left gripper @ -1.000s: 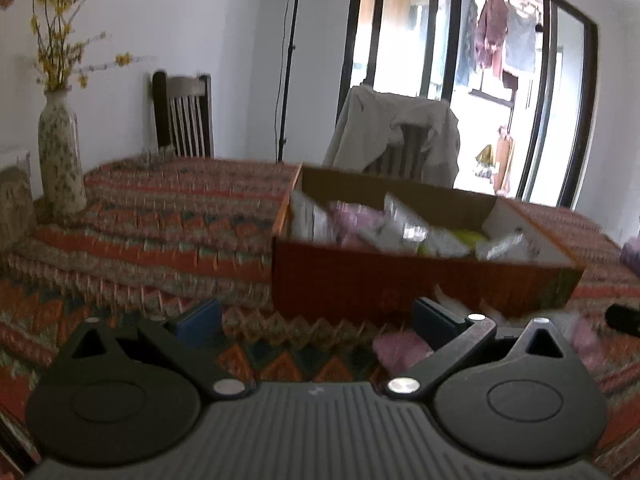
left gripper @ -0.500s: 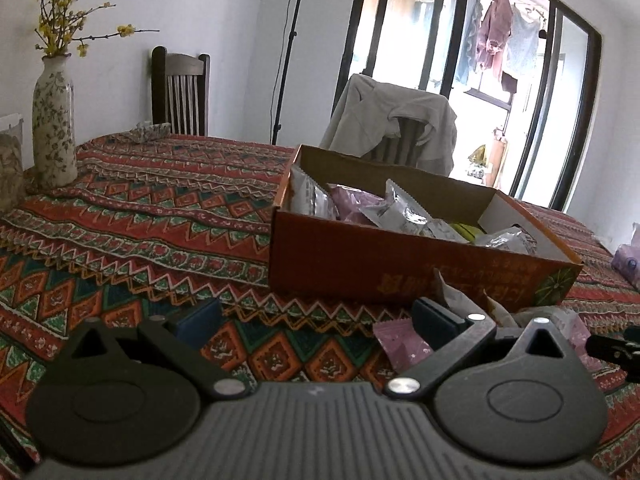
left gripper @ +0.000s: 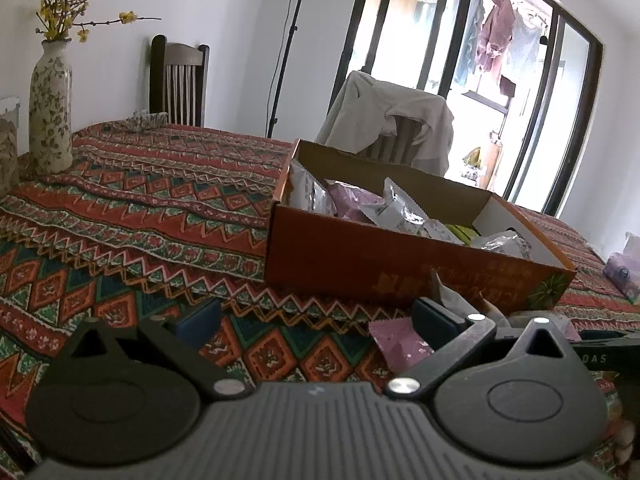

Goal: Organize snacks
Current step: 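Grasp a pink Delicious food packet with the right tool, then grasp another pink packet with the left tool while the right tool holds its pink packet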

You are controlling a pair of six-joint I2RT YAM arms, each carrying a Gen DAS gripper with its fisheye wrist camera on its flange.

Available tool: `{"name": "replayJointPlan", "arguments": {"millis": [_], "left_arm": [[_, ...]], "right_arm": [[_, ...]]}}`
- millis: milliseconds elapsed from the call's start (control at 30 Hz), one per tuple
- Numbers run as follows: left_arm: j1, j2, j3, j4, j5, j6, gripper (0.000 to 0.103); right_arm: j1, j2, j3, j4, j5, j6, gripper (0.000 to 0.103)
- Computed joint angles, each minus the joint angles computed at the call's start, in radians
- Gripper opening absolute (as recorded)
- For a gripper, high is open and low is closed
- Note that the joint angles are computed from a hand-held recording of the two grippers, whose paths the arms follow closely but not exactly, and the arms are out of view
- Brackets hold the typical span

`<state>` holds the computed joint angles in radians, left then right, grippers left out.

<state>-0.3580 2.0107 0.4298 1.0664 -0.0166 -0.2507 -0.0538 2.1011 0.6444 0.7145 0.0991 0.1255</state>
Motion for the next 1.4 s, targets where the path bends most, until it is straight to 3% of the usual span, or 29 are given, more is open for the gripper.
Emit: {"name": "replayJointPlan", "arguments": {"millis": [133,200,267,367,700,1033,1400], "left_arm": [[0.004,0.003,0.007,-0.013,0.003,-0.004,0.103],[0.009,0.003,0.006,-0.008,0.012,-0.009,0.103],[0.013,0.004,0.006,-0.009,0.017,-0.013,0.103],[0.012,0.004,0.014,-0.025,0.011,-0.016,0.103],[-0.005,0.002,0.033,-0.074,-0.032,-0.024,0.103],[-0.107,-0.091,0.066,-0.275,-0.120,-0.013,0.103],[-0.272,-0.025,0.262,-0.536,-0.238,-0.051,0.103]], "right_arm": [[0.002,-0.002,-0.021,0.044,-0.017,-0.019,0.092],[0.008,0.000,-0.045,0.091,-0.023,-0.026,0.079],[0.019,-0.006,-0.071,0.127,-0.017,-0.031,0.059],[0.022,-0.013,-0.096,0.160,-0.010,-0.029,0.059],[0.039,-0.010,-0.287,0.533,0.101,-0.006,0.059],[0.020,0.012,-0.306,0.615,0.069,0.004,0.059],[0.003,0.041,-0.335,0.708,0.021,0.012,0.059]]}}
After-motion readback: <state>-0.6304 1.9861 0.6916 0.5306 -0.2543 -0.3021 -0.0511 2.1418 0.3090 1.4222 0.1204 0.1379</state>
